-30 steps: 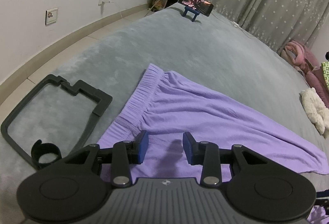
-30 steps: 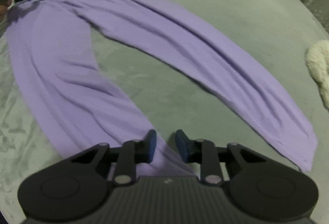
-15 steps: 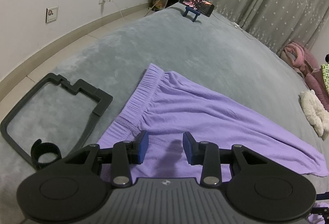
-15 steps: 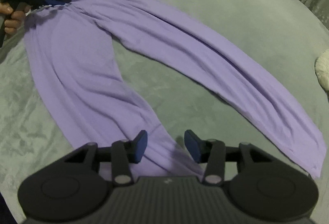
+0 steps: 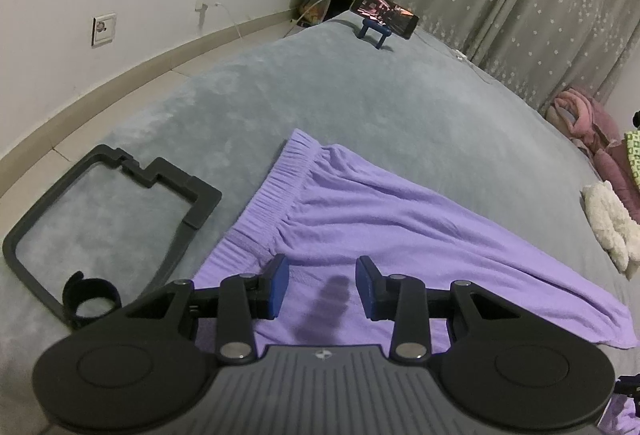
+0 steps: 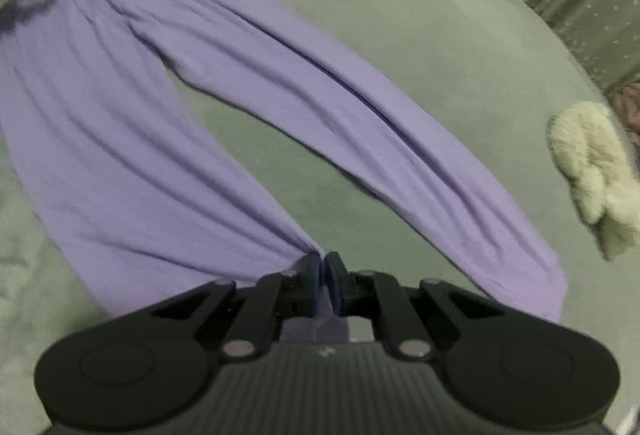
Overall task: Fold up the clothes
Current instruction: 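Open the right gripper and lift it away from the pants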
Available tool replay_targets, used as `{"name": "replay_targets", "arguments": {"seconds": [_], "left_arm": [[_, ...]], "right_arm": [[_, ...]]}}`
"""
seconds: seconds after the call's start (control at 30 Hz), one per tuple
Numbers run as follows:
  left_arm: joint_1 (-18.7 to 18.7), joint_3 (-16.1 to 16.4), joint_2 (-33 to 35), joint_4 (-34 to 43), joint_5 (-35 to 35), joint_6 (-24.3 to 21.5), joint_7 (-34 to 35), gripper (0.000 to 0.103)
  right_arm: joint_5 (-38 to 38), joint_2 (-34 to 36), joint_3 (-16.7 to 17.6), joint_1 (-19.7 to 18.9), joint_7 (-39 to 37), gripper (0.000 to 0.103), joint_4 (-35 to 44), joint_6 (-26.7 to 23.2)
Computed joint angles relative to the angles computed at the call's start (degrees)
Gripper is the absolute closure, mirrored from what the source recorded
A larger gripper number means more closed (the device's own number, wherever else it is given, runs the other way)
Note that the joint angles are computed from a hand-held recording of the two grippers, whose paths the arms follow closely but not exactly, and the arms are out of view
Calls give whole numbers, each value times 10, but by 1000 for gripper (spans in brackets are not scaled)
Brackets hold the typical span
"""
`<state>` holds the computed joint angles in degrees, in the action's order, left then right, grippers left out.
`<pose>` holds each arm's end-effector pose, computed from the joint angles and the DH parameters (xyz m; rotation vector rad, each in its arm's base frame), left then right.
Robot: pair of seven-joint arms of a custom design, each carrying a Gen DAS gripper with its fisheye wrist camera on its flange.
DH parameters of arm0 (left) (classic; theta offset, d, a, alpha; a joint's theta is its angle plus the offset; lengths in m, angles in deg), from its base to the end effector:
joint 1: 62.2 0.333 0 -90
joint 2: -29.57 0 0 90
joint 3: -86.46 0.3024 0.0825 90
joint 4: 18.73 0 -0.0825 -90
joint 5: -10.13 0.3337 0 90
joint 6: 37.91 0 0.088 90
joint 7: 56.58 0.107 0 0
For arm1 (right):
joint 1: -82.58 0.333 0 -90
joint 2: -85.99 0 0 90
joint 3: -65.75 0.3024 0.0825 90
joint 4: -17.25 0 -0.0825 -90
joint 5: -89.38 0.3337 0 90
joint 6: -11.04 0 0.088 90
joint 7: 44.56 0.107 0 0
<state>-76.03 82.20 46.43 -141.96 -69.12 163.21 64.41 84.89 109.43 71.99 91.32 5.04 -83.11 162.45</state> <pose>0.5171 -0.0420 0.3555 -2.2690 1.0933 -0.8974 0.6263 0.1604 0.4079 -2.7203 0.7886 -0.6022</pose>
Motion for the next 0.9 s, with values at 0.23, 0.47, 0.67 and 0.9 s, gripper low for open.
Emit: {"name": "replay_targets", "arguments": {"seconds": [0.23, 0.47, 0.67, 0.9], "left_arm": [[13, -19, 13, 40, -94, 23, 102, 68], [57, -67, 14, 44, -102, 36, 119, 68], [69, -82, 17, 46, -97, 44, 116, 68], [74, -87, 20, 51, -103, 43, 129, 68]], "right_arm": [[0, 8, -4, -2, 10, 97, -1, 8], [-12, 5, -1, -8, 26, 75, -4, 36], [-78, 11, -72, -5, 105, 65, 66, -32], [-76, 47, -72, -45, 105, 49, 143, -155]]}}
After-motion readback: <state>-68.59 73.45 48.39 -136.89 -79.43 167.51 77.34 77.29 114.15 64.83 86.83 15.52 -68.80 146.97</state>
